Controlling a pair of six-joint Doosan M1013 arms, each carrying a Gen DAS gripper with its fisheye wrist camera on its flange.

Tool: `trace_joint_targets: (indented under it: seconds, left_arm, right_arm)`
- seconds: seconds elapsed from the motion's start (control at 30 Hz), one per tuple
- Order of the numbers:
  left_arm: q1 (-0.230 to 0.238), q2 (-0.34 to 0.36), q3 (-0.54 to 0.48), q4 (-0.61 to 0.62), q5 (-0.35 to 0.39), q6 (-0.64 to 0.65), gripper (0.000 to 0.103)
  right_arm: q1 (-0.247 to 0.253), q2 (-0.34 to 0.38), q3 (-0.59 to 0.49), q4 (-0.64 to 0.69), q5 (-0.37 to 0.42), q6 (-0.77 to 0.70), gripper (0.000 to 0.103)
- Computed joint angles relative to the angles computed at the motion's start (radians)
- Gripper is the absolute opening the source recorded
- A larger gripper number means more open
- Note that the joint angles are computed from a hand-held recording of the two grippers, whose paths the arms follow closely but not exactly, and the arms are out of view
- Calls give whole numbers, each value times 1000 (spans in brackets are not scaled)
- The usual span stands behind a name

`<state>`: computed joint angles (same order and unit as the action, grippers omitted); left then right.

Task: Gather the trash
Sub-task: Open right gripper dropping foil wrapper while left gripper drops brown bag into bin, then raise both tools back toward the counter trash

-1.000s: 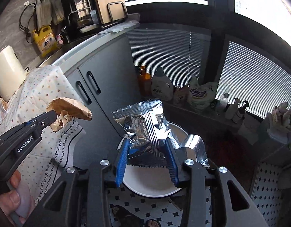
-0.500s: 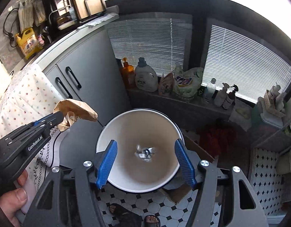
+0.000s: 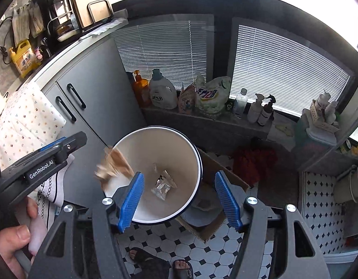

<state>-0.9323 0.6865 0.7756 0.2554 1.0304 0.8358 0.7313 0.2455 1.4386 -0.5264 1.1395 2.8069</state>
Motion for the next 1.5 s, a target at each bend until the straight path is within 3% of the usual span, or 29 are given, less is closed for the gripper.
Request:
trace_joint_targets:
  seconds: [0.23, 0.6, 0.87, 1.5]
  left_arm:
    - [-3, -36, 39, 51, 7, -68, 49]
    - [-14, -178, 166, 301, 39, -278, 79]
    - [-19, -277, 245, 455, 151, -415, 95]
    - [-51, -480, 443, 676, 479, -713, 97]
  right_arm:
    - [13, -3, -13, 10, -5, -27, 63]
    - [58, 22, -124, -39, -52, -102, 86]
    - [89, 79, -258, -6, -110, -231, 94]
    - [165, 251, -570, 222, -156, -604, 95]
